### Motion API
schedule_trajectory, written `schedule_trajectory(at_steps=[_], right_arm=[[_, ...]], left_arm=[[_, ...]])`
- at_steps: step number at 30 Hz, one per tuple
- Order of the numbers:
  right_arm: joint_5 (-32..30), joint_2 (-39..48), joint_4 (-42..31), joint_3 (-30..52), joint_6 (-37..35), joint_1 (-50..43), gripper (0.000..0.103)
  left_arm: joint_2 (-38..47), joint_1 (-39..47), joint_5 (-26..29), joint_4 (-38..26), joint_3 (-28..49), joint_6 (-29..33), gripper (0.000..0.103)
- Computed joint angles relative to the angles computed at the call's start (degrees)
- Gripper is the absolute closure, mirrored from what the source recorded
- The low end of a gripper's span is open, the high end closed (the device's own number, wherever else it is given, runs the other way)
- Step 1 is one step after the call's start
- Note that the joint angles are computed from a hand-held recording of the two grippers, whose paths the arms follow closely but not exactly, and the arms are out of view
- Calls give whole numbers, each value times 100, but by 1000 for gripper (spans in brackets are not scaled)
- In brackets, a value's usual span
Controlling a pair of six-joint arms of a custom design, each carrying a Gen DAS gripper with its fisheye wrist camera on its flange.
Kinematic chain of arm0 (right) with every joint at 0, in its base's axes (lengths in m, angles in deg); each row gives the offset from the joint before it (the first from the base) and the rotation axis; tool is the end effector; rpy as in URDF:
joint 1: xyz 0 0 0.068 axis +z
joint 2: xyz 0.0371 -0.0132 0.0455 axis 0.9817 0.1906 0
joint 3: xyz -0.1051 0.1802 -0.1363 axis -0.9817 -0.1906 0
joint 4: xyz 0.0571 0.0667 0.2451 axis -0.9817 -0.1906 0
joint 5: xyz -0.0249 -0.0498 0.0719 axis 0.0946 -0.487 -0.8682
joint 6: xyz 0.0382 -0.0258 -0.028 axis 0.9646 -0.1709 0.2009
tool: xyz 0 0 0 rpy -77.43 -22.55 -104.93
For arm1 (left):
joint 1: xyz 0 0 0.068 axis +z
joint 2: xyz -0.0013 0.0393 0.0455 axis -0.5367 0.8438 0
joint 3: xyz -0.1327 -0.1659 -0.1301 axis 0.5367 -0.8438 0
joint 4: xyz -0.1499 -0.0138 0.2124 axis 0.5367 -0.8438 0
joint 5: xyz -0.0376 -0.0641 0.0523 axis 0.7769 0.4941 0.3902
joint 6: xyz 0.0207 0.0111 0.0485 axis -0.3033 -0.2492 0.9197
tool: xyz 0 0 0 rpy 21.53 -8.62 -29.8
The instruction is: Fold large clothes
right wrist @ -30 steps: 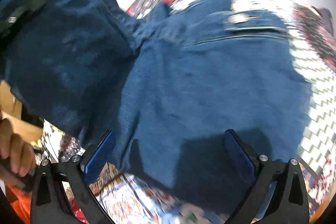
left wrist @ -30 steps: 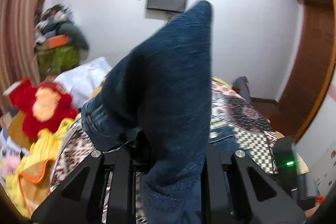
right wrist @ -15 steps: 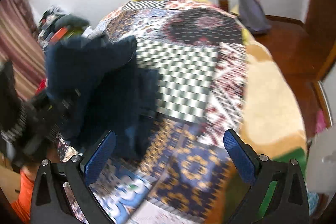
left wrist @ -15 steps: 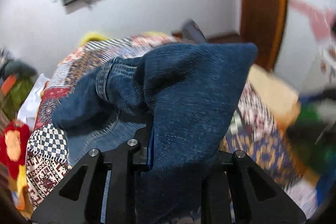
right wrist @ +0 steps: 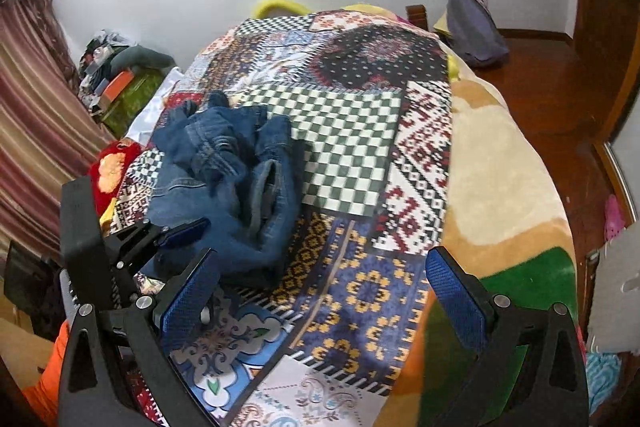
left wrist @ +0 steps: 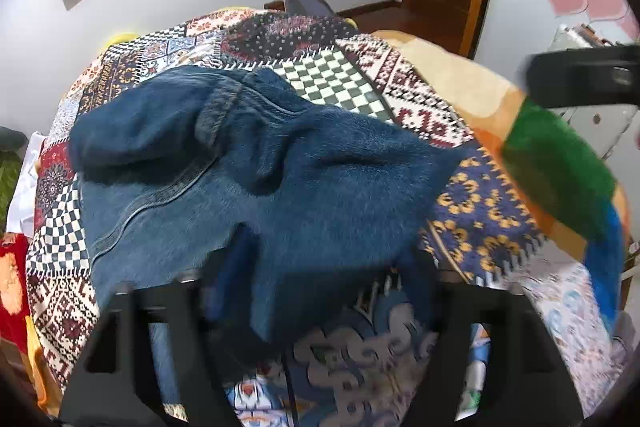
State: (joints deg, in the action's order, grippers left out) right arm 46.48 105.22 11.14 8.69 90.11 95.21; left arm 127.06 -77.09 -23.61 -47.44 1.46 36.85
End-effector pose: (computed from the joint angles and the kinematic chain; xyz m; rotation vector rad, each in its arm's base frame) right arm 0.2374 0.0813 0.2769 -0.3928 2.5276 0.5773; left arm 0.2518 -0.2309 0.2446 0.3210 2.4939 0.0017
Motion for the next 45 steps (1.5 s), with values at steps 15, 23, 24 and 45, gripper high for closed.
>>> schedule_trajectory(at_steps=[15, 23, 24, 45], right_arm=[[616, 1793, 704, 338, 193, 1397, 1], [952, 1879, 455, 229, -180, 1262, 1], [1001, 1815, 408, 286, -202, 1281, 1], [2145, 5510, -552, 5376, -1046, 2157, 1]], left_arm=[[-2572, 1443, -296, -480, -2012, -595, 5], [-3286, 2250, 944, 289, -3264, -741, 2], [-3335, 2228, 924, 347, -3335, -744, 2], [-3400, 2139, 816, 703, -3586, -490, 0]])
